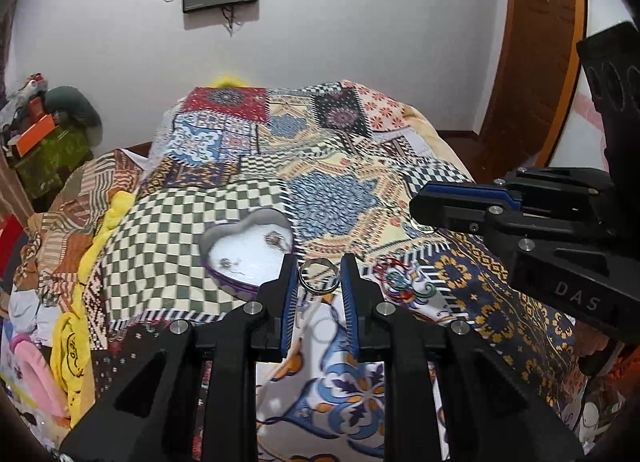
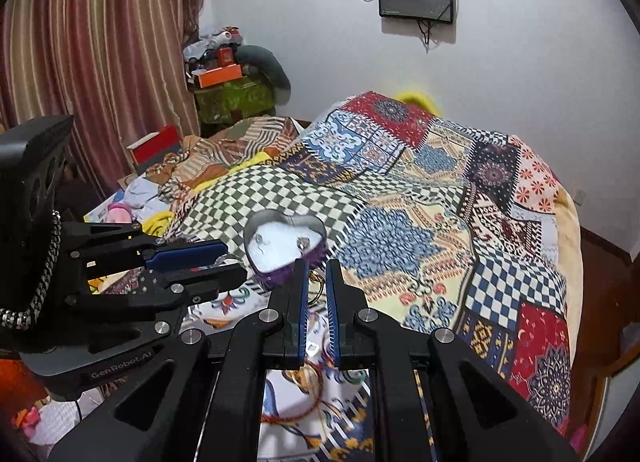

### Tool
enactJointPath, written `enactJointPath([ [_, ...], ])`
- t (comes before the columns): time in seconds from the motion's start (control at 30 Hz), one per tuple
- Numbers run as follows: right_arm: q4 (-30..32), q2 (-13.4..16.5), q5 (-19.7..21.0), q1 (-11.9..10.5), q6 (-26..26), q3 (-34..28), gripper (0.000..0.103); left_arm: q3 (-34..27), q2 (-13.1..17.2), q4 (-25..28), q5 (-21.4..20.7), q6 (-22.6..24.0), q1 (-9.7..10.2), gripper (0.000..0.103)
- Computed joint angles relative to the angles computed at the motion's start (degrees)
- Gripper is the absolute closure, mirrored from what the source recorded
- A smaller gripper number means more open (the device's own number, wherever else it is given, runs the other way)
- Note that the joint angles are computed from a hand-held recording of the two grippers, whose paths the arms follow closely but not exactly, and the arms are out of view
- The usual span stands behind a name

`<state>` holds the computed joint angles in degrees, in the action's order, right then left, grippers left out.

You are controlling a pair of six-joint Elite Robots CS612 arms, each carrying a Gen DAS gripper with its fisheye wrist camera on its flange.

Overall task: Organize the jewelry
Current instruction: 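Carry the silver ring in the left tool over the tin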

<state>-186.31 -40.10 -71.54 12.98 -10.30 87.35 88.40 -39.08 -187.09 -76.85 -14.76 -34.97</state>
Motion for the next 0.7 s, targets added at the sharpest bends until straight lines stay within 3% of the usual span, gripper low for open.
enactJointPath([
  [0.33,2.30,1.99,1.13,1.06,0.83,-4.44,0.095,0.46,-0.07,-1.65,1.71,-2.43,1.69,0.083],
  [0.7,7.27,4.68,0.62,2.12,0.22,-9.96,0.095,-1.84,1.65,0.30,0.51,-4.33,3.67,0.083],
])
